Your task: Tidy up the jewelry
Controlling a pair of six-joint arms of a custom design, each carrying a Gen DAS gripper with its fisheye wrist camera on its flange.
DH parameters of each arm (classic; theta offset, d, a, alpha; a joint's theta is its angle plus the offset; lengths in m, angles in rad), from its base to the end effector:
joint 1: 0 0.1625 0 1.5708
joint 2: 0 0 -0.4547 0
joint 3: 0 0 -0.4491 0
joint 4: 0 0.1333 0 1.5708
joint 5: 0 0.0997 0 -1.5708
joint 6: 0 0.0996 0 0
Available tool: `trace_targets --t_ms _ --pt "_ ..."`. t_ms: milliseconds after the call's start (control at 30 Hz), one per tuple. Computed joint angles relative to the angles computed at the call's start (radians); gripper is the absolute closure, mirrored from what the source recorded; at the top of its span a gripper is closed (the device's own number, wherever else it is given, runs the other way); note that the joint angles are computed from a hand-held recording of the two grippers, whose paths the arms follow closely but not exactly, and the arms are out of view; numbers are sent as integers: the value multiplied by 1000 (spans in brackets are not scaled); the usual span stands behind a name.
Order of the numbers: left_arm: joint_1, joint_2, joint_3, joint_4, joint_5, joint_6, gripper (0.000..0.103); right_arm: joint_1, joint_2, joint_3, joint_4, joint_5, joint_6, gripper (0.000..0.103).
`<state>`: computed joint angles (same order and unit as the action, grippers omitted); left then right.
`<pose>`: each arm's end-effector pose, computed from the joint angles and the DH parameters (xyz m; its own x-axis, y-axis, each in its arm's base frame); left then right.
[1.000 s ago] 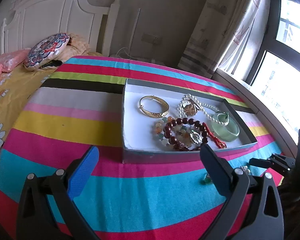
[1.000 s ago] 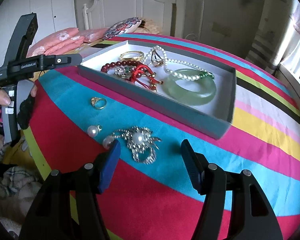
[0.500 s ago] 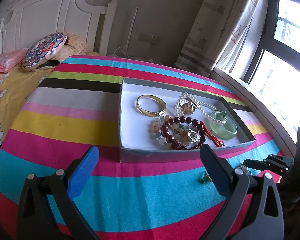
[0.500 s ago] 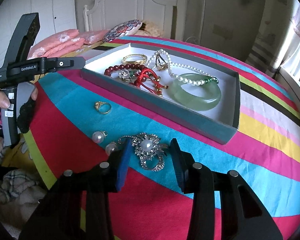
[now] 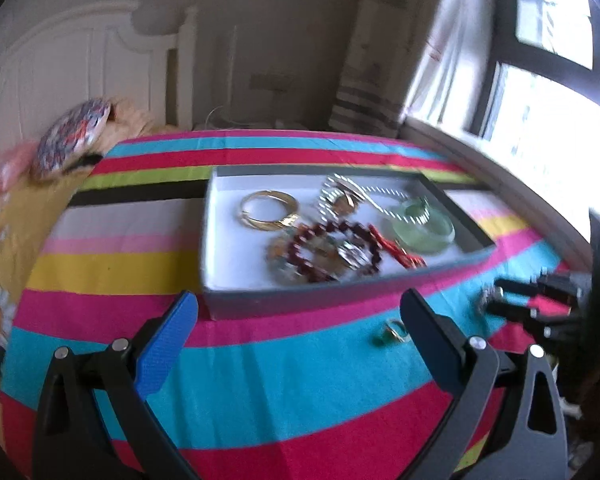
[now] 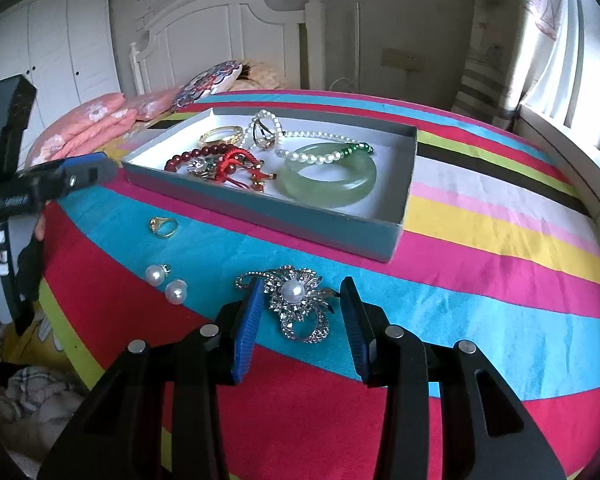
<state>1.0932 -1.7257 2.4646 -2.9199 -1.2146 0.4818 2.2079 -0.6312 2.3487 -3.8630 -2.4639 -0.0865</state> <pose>-0.0333 -0.4298 0.2899 -0.6444 0.5618 -0.5188 0.7621 0.5276 -0.3754 0.2941 -0.3037 -0.0117 -0.7099 -0.0908 0.6984 -0.5627 0.6694 -0.4851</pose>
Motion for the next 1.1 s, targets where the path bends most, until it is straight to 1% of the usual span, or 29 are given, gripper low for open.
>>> trace_targets --t_ms 67,100,167,200,267,300,367,500,567,633,733,833,867,1100 --pt "-37 -9 24 29 27 33 4 0 4 -1 -1 4 0 64" --pt "-50 -9 32 39 36 48 11 0 6 -3 -2 4 -1 64" --pt "-80 -3 48 47 61 69 19 1 9 -2 -7 8 -4 64" --pt "-89 4 49 65 64 67 21 2 9 -2 -8 8 -4 64" --pt "-96 17 46 85 62 63 32 3 9 0 -13 6 -2 64" --pt "-99 28 43 94 68 65 36 3 8 2 -15 7 -1 64" --pt "-105 44 40 117 84 75 49 1 7 3 -17 7 1 64" --pt "-102 66 40 125 96 87 63 -3 7 7 -28 16 1 64" --pt "-99 69 36 135 92 92 65 -3 8 6 -28 17 -1 64" --pt "-96 70 32 143 85 98 69 -2 9 5 -29 16 -2 64" --pt "-86 63 24 172 55 115 80 -1 10 5 -28 16 1 64" --pt "-87 58 31 163 54 131 84 -2 9 6 -29 16 -3 64" --pt "-88 57 33 161 53 132 89 -2 9 6 -30 17 -3 64" --pt "-86 52 31 172 44 131 89 -1 9 6 -30 20 2 64"
